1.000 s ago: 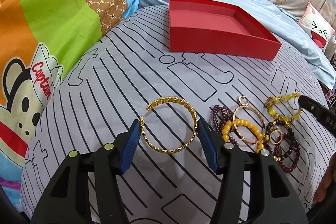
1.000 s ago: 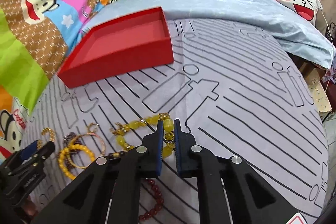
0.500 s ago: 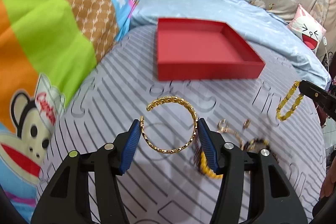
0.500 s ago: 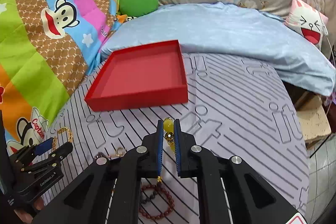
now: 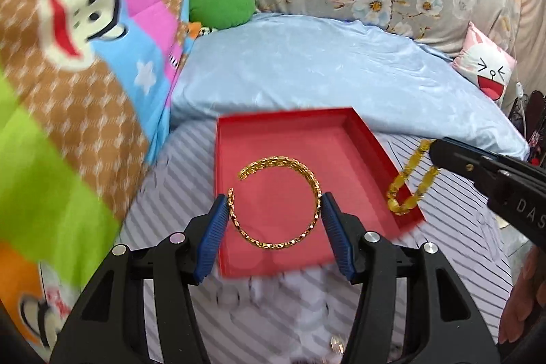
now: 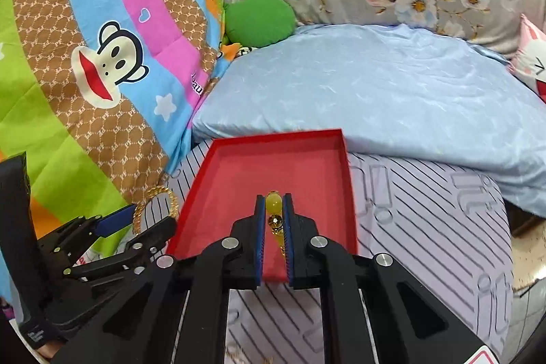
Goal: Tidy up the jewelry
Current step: 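Carry both bracelets into the red box and open both tools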
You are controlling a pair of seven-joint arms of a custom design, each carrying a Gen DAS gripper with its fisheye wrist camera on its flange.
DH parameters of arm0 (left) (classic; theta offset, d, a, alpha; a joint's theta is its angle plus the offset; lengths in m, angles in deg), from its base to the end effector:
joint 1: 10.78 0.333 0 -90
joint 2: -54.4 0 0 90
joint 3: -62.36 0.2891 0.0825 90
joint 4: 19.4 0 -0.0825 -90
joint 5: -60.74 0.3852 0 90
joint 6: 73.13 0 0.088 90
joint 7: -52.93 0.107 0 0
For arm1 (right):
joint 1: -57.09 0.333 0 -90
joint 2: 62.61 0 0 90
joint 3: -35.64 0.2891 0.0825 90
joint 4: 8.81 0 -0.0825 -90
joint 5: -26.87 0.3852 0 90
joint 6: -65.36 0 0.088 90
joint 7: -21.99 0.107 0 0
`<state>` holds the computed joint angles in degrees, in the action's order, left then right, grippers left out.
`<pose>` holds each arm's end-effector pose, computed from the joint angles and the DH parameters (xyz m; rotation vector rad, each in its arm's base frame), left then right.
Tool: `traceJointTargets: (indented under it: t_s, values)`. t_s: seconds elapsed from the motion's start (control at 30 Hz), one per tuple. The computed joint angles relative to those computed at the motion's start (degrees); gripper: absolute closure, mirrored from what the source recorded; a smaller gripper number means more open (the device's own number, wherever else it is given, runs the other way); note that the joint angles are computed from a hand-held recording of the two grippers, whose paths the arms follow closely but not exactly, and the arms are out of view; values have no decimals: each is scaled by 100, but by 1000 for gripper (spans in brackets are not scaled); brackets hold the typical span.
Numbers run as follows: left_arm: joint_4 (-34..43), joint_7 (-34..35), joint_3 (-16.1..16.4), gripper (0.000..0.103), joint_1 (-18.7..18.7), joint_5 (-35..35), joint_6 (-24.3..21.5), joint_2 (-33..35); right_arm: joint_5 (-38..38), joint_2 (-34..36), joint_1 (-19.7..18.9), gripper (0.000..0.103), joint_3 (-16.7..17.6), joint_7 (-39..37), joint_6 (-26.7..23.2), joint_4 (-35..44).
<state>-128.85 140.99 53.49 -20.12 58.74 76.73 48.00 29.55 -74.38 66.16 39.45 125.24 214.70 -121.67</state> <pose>0.5520 -0.1853 0.6130 -1.5377 2.0165 -0.9078 0.5398 0.1258 0.6338 -1.6426 1.6949 -0.5311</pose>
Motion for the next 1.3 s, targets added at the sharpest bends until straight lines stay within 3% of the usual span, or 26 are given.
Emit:
traceJointTargets:
  t_s: [0.23,0.6,0.9,1.03,1.1,1.13,1.3]
  values:
    - [1558,166,-173,50,63,185,-267,1455,881,1460,101,93,-261,-918,-420,1522]
    - [3493,39,-285,50,4,666,-1095,3142,797,3066,-12,93,-461,-789,-1297,3154]
    - [4009,-83,-213,49,-124,939,-1468,3564,209,3233,78,93,-620,-480,-1322,3245]
    - [3868,-280,-143,37,-177,1127,-1348,3476,18,3102,122,90,-642,-388,-1146,3066]
    - [3758,-373,-128,29,-176,1188,-1236,3401,-109,3025,153,80,-663,-317,-1069,2981]
    - [3684,-411,-122,27,-170,1220,-1174,3350,-143,2981,157,76,-661,-297,-1035,2936]
    - [3342,-496,-149,24,-105,1257,-1015,3065,-151,2596,141,74,-607,-238,-782,2528]
